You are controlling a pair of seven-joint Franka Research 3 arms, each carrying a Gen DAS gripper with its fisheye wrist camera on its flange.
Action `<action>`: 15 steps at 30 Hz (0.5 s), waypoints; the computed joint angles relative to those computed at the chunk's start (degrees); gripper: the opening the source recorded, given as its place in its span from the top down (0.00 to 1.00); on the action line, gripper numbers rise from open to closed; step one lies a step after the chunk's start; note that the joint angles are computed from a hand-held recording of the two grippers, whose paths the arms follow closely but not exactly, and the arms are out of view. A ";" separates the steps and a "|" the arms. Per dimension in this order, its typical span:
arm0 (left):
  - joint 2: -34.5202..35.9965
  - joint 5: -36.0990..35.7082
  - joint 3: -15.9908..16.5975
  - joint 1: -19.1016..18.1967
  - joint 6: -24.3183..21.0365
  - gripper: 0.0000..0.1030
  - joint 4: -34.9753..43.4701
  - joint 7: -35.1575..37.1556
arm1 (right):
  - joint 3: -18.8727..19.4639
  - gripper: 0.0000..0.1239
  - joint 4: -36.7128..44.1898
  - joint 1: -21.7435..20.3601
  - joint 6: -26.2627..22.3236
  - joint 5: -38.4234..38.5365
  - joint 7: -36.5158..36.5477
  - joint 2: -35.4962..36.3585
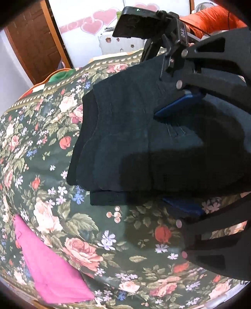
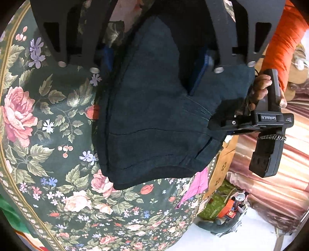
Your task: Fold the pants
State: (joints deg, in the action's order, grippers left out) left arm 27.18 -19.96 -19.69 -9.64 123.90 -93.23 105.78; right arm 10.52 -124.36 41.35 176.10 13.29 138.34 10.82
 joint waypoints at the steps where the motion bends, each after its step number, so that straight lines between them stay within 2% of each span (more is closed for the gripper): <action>1: -0.58 -0.05 -0.09 -0.09 0.98 0.33 -0.78 0.15 | 1.11 0.62 0.14 -0.97 -0.09 1.20 -1.41 0.04; 3: -1.56 0.21 -0.09 -0.39 2.72 0.41 -2.06 0.30 | 1.96 0.68 0.46 -1.58 -0.13 2.40 -3.12 0.06; 4: -2.64 0.53 -0.01 -0.59 4.40 0.49 -3.40 0.34 | 0.48 0.71 0.55 -0.23 -0.44 0.74 -1.81 -0.14; 7: -4.99 0.31 -0.13 -0.48 7.80 0.66 -6.10 1.24 | -4.21 0.76 1.57 3.59 -2.71 -7.73 3.40 -0.68; 13: -9.35 0.20 0.15 -0.58 11.30 0.77 -8.96 3.68 | -6.65 0.81 5.73 4.87 -6.60 -21.77 10.54 -0.94; 15: -11.79 0.53 0.61 -0.74 14.57 0.77 -10.62 4.49 | -6.88 0.81 8.50 4.60 -8.29 -25.76 12.05 -0.34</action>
